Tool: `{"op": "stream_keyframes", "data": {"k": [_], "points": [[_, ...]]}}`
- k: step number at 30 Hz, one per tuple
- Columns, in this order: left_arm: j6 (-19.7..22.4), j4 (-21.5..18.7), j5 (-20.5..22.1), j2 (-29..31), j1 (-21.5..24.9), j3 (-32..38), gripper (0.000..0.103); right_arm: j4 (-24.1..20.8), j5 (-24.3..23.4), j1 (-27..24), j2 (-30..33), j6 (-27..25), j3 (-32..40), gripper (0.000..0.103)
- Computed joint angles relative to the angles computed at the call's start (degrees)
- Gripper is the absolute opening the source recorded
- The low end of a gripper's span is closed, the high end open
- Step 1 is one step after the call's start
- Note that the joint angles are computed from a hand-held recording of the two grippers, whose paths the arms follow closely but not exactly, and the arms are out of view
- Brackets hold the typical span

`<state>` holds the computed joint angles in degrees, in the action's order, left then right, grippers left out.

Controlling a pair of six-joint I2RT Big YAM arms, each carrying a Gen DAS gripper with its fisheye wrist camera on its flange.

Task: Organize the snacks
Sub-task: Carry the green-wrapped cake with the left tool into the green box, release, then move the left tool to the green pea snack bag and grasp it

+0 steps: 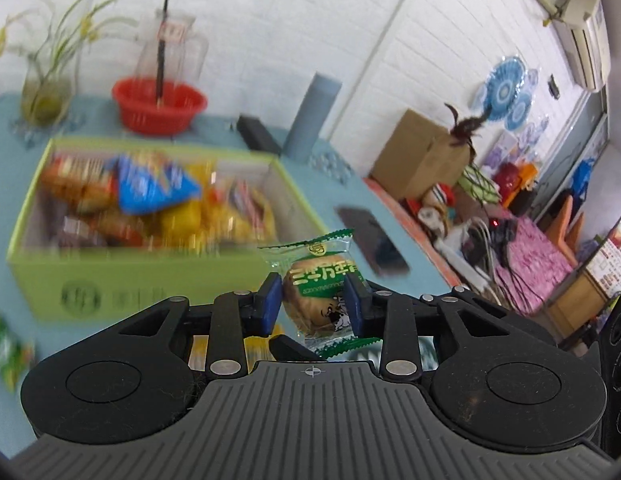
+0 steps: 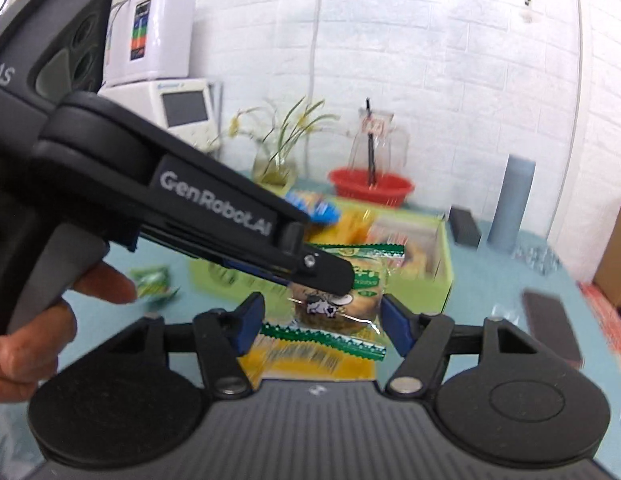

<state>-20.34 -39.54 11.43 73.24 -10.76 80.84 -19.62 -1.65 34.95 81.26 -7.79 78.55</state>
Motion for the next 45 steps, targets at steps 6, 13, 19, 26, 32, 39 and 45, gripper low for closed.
{"op": "stream_keyframes", "data": {"k": [6, 13, 19, 26, 32, 39, 45], "points": [[1.01, -2.25, 0.67, 13.14, 2.64, 12.93, 0.012, -6.37, -4.33, -4.28, 14.54, 0.32, 17.55, 0.073], [2.54, -3.45, 0.64, 19.16, 4.39, 15.67, 0.013, -11.63, -6.12, -4.98, 23.72, 0.37, 27.31, 0.072], [0.21, 3.55, 3.16, 10.19, 5.47, 8.20, 0.052, -5.72, -4.18, -4.40, 16.79, 1.17, 19.91, 0.094], [0.25, 7.17, -1.85, -8.47, 8.44, -8.46, 0.078, 1.03, -7.53, 0.27, 4.44, 4.61, 3.66, 0.096], [-1.48, 0.34, -5.84, -17.39, 17.37, -18.69, 0.078, -3.78, -9.16, 8.45, 6.35, 3.57, 1.95, 0.102], [-1.03, -1.09, 3.57, -13.17, 28.91, -19.23, 0.075, -9.09, -6.95, 14.78, 16.89, -4.14, 13.73, 0.102], [2.95, -4.32, 11.32, -2.87, 29.92, -12.95, 0.019, -15.44, -7.02, 14.87, 26.79, -4.82, 27.10, 0.102]]}}
